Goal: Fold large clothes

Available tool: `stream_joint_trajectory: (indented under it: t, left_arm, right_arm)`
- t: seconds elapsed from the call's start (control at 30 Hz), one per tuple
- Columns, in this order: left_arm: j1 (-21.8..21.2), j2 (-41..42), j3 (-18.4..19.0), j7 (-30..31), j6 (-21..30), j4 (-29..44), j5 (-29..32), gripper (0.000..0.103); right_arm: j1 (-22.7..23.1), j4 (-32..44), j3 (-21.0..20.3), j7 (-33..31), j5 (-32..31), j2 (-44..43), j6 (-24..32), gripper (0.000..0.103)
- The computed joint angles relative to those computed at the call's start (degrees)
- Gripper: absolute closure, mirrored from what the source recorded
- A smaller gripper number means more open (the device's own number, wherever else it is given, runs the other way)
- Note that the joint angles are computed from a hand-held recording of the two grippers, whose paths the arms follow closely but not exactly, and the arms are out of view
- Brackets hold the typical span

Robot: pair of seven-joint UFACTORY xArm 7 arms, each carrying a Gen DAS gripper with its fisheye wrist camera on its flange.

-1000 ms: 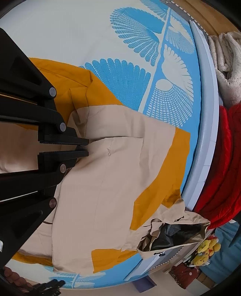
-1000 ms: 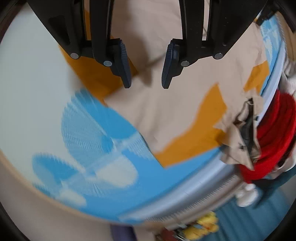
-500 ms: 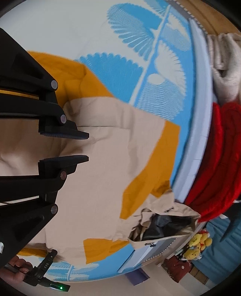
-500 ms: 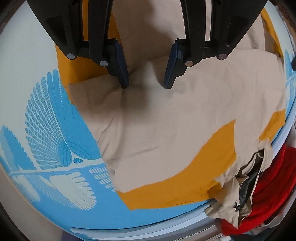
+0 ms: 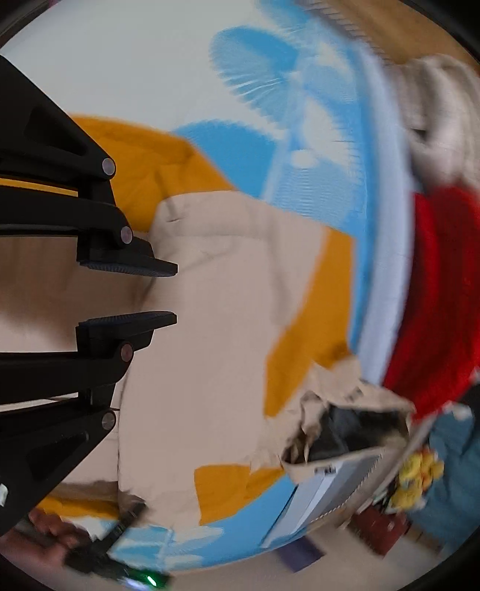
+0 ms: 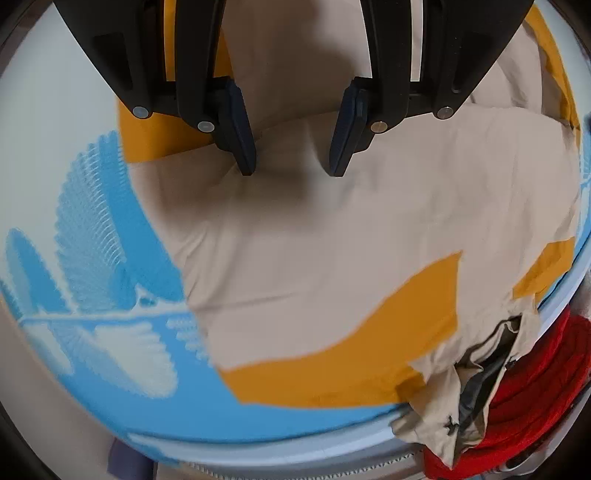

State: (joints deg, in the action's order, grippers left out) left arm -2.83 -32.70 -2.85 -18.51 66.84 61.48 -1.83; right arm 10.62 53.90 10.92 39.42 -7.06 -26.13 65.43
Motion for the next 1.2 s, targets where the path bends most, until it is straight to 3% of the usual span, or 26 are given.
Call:
stream_joint_trajectory:
  t: [0.27,0.57,0.8,0.87,0.93,0.97,1.2]
  left_arm:
    - [-0.69,-1.53,0.38,2.22,-0.50,1.66,-0.76,0.086]
    - [-0.28,-2.83,-1.58,-2.70,0.17,1.99,-0.77,0.080]
    - [-0.88,-4.33,-3.97,-5.81,-2.34,2.27,1.62,0.047]
    - [-0.69,-4.21,-4.47,-6.67,-3.13,2.44,2.50,0.046]
    - [-0.28,-4.06,-5.03,-7.69,-4.26,2.34,3.69,0.046]
    - [0.30,-3.95,-5.72,-8.57,-5.00,2.26,4.93,0.046]
    - [0.42,-2.13,-6.58,-10.25,-4.01,2.71,8.25,0.045]
  right_arm:
    - [1.20,5.55,6.35,0.03,-8.31,-3.18,-8.05,0.060]
    - [2.95,6.86,7.95,1.65,-6.23,-7.57,-4.54,0.060]
    - [2.27,6.90,8.22,1.38,-5.29,-11.13,-3.92,0.060]
    - [1.97,7.74,7.85,0.44,-5.03,-10.99,-4.35,0.057]
    - [1.17,8.33,8.01,0.29,-5.35,-10.87,-4.84,0.037]
    - [0.75,8.43,8.11,0.46,-5.52,-10.89,-5.32,0.033]
    - [-0.95,10.10,7.70,-0.43,-6.20,-10.00,-5.90,0.030]
